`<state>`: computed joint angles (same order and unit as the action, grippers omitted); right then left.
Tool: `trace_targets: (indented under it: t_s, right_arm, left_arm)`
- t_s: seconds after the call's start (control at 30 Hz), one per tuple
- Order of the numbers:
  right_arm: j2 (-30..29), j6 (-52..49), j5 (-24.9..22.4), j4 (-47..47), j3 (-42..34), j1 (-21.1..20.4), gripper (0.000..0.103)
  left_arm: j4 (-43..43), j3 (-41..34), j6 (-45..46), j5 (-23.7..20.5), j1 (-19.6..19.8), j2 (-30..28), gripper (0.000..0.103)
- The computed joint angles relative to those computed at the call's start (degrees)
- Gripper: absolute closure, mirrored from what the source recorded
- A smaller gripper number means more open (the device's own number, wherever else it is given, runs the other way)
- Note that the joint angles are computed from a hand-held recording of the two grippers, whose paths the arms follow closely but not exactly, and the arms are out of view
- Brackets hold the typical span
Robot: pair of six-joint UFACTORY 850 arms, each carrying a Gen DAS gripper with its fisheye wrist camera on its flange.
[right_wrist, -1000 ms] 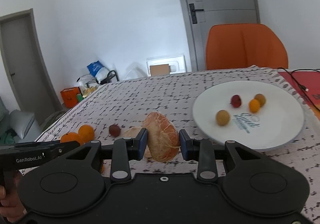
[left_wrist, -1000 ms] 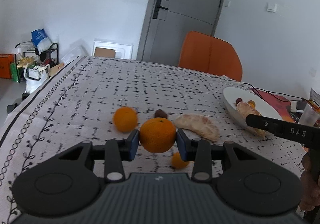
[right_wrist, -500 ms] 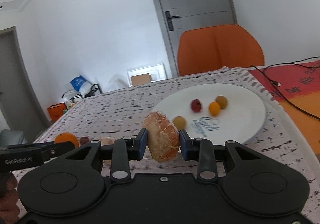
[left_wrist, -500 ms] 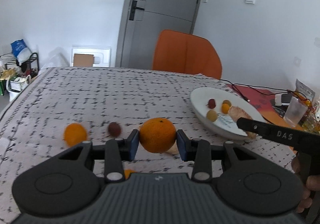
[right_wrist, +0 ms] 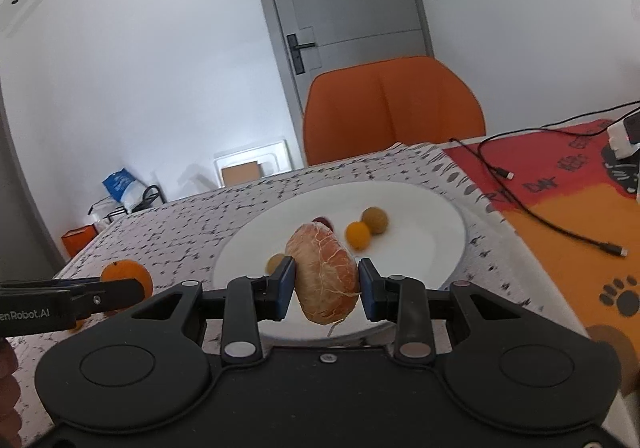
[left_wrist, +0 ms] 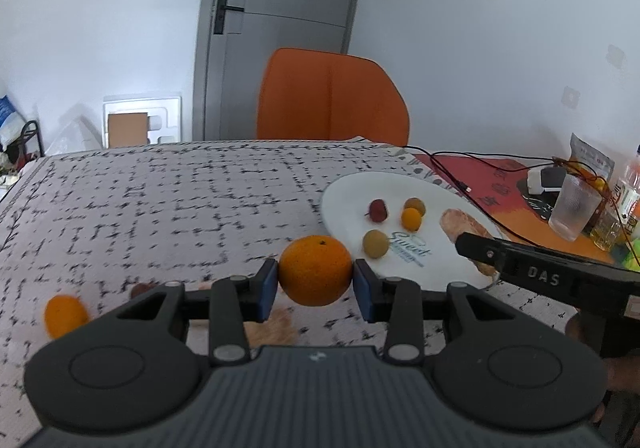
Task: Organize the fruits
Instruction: 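Carry the orange and pomelo segment over the white plate and open both grippers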
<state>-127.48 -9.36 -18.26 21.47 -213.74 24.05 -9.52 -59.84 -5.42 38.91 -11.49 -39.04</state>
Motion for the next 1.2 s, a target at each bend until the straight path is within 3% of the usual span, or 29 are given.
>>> trace_targets:
  t_s: [0.17, 0.27, 0.33, 0.4, 0.63, 0.83, 1.13, 1.2]
  right_arm:
    - [0.6, -1.3, 2.2, 3.0, 1.7, -0.7, 0.069]
    - [0.2, 6.8, 2.7, -4.3, 1.0, -0.7, 0.06]
    - [-1.0, 8.2, 4.1, -6.9, -0.8, -0.6, 0.044]
    - [-2.1, 10.8, 5.3, -10.4, -2.3, -0.4, 0.035]
    - [-1.9, 9.3, 4.1, -6.5, -2.2, -1.0, 0.034]
    - [-1.5, 9.5, 3.2, -4.7, -1.5, -1.4, 0.034]
    - [-0.8, 9.5, 1.6, -4.2, -0.9, -1.3, 0.034]
    - [-1.1, 10.7, 1.2, -5.6, -1.6, -1.2, 0.029]
  left_arm:
    - [-1.3, -3.2, 2.5, -2.1, -1.2, -1.6, 0.064]
    - [-1.9, -5.5, 4.3, -3.8, -1.9, -2.8, 0.064]
    - [-2.5, -7.1, 5.6, -5.0, -2.3, -3.6, 0.064]
    - [-2.5, -8.4, 6.1, -5.8, -2.7, -4.4, 0.064]
    - [-4.1, -11.7, 8.9, -7.2, -3.8, -5.8, 0.064]
    - [-4.9, -10.3, 10.5, -4.1, -4.2, -4.5, 0.06]
    - [-7.9, -6.5, 11.5, -2.6, -3.4, -1.7, 0.041]
    - [-8.4, -5.6, 12.2, -1.9, -3.2, -1.0, 0.036]
